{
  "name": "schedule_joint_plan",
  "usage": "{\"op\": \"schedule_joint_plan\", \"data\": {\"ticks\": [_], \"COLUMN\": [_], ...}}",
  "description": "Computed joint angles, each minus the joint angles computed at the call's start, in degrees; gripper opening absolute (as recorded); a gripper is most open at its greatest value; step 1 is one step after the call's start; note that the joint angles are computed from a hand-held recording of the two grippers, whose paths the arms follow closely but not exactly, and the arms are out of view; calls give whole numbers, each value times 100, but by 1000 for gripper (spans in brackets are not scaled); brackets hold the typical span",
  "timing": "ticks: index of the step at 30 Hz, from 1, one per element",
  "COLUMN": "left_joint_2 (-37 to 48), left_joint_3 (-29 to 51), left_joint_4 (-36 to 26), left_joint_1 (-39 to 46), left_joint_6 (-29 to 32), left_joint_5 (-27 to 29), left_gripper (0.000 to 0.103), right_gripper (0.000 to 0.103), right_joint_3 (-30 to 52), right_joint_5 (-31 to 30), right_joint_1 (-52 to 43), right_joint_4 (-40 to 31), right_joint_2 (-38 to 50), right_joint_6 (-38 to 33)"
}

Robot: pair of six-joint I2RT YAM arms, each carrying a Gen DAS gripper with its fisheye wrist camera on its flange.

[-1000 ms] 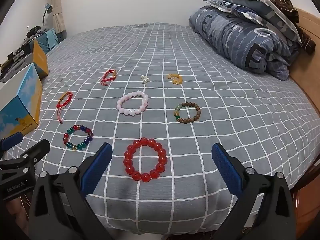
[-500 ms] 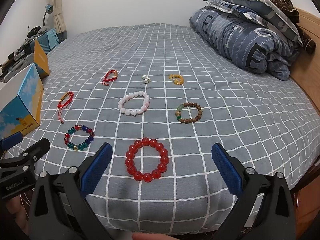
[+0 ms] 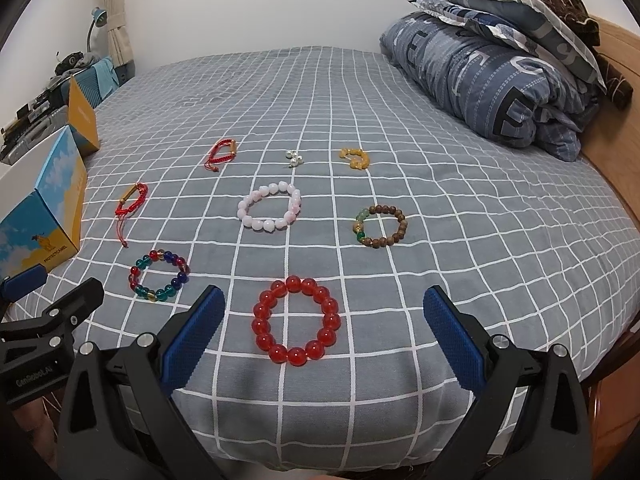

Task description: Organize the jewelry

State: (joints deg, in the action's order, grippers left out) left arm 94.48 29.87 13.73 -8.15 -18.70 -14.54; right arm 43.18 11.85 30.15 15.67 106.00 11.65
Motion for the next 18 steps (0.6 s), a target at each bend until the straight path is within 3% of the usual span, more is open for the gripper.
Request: {"op": "schedule_joint_plan", "data": {"ticks": [18], "left_joint_2": [35], "left_joint_3": [2], "left_joint_4": [15], "left_joint_1": [10], "left_joint_6": [4], "left_joint_5": [5], "left_gripper": [97], "right_gripper": [96], "right_joint_3": [2], "right_joint_5": [54], "right_joint_1": [68], "right_joint_4": [29], "right_joint_2": [14], "right_joint_6": [-4]}}
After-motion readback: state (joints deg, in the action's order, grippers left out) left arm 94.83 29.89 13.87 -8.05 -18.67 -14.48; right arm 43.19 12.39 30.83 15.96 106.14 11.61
